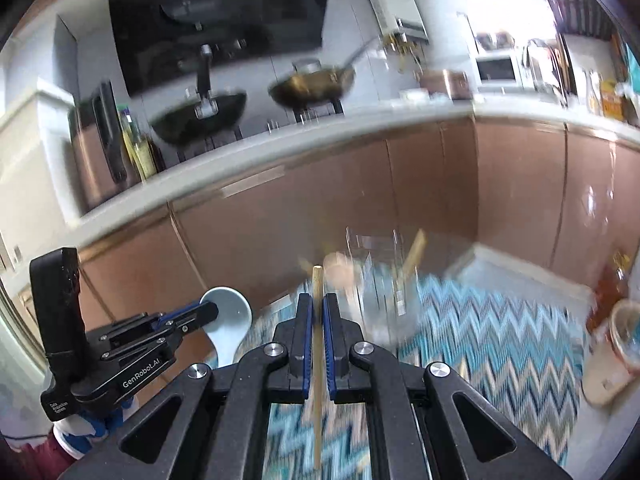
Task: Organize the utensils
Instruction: 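Carry white spoon and chopstick up and drop them into the cup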
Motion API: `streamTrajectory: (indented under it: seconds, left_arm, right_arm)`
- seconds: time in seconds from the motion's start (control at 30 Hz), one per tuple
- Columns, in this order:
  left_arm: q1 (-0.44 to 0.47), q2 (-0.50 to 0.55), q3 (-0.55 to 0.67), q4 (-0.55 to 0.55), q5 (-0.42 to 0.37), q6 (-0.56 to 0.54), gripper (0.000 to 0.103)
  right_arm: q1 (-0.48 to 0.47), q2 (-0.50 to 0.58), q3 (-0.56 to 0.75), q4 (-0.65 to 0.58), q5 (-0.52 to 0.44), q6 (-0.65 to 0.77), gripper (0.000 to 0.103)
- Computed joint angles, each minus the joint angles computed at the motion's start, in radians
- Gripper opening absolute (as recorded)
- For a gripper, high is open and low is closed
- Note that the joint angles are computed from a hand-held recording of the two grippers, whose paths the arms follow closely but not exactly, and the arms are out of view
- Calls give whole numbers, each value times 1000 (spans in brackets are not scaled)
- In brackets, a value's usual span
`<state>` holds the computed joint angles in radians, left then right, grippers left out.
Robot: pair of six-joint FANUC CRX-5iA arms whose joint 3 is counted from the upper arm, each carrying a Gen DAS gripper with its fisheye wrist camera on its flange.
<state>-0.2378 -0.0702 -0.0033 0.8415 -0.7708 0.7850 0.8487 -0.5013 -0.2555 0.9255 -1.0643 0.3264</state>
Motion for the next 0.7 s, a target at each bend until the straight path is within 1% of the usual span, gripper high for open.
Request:
streamTrajectory:
  seconds: [0.1, 0.13, 0.2, 0.3, 0.33, 0.37, 0.4, 0.47, 0.5, 0.53, 0.6, 0.63, 0.7]
  left_arm:
    - [-25, 54, 62, 52, 63, 19, 4]
    - [-39, 71, 80, 63, 96, 26, 4]
    - [-73, 112, 128, 44, 177, 74, 4]
    - [-112, 184, 203, 6, 256, 170, 4]
    - [-123, 203, 223, -33, 285, 215, 4]
    - [-136, 222, 251, -114, 324, 292, 4]
    - [-145, 245, 285, -199, 345, 378, 4]
    - [-158, 289, 355, -343, 346, 523, 4]
    - [-170, 310, 397, -463, 347, 628, 4]
    - [-181, 328, 426, -543, 346, 699, 4]
    - [-191, 352, 447, -603, 344, 759, 4]
    - [-201, 365, 467, -670, 341, 822, 4]
    - [-216, 373, 475, -757, 351, 905, 4]
  right_arm:
    - [-117, 36, 11, 50, 147, 18, 6]
    - [-155, 48, 13, 67, 191, 19, 6]
    - [-234, 78, 18, 96, 277, 17, 6]
    - [-334, 117, 17, 119, 378, 1, 6]
    - [-359, 127, 14, 130, 400, -7, 6]
    - [-389, 140, 11, 139, 429, -19, 6]
    - [-410, 150, 9, 146, 448, -29, 6]
    - [-453, 173, -4, 187, 480, -59, 6]
    - [-470, 184, -10, 205, 493, -71, 6]
    - [-480, 190, -14, 212, 501, -75, 6]
    - [-507, 209, -20, 225, 528, -82, 6]
    - [-515, 212, -27, 230, 539, -87, 6]
    - [-536, 218, -47, 260, 557, -112, 6]
